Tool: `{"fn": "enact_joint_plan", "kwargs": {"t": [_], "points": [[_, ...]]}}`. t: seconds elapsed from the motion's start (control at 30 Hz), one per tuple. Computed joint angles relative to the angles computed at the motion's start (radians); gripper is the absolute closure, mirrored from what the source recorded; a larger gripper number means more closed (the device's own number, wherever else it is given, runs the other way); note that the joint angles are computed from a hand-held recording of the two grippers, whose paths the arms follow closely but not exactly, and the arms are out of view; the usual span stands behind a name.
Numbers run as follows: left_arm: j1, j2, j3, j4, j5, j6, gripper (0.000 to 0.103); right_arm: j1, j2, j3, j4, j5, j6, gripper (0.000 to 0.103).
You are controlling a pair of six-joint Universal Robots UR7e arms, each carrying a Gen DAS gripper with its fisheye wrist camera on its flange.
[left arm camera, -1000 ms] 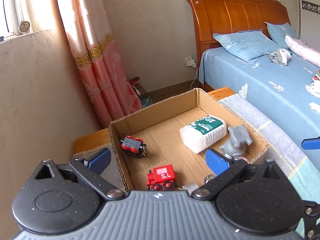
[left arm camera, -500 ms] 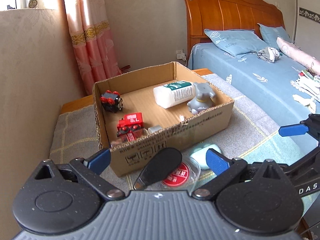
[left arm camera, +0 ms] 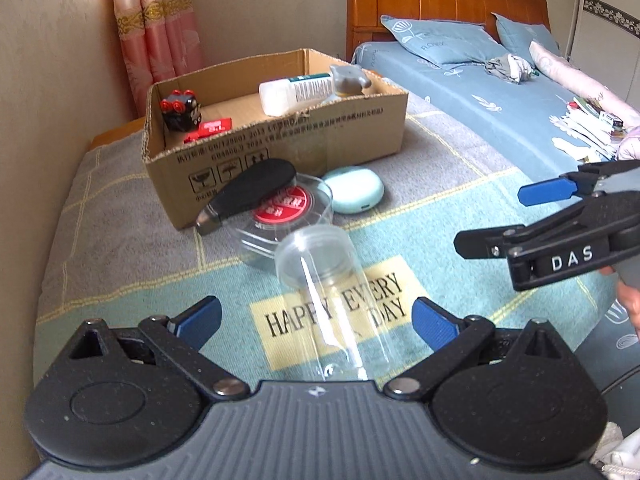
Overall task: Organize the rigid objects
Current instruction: 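Move the left gripper to the clear plastic cup lying on the blanket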
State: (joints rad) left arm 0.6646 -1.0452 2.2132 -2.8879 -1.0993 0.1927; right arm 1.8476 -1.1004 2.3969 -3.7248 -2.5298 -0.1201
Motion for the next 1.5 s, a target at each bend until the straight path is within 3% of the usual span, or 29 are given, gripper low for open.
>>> {"fn": "enact_joint_plan", "kwargs": {"t": [0.6, 1.2, 1.27, 1.5], "points": [[0.055, -0.067, 0.051, 0.005, 0.081, -0.052, 0.002, -0.005, 0.031, 0.001, 0.039, 0.017, 0.019, 0.000], [0.124, -0.008, -0.025, -0.073, 0.260, -0.028, 0.002, -0.024, 0.035, -0.008, 0.099, 0.027, 0.032, 0.000], [0.126, -0.009, -0.030, -0.058, 0.254, -0.043, 0.002, -0.024, 0.043, -0.011, 0.090, 0.018, 0.024, 0.000], [0.114, -0.041, -0.022, 0.015, 0.069, -0.071, 0.002, -0.023, 0.066, -0.022, 0.063, 0.000, -0.014, 0.000]]}}
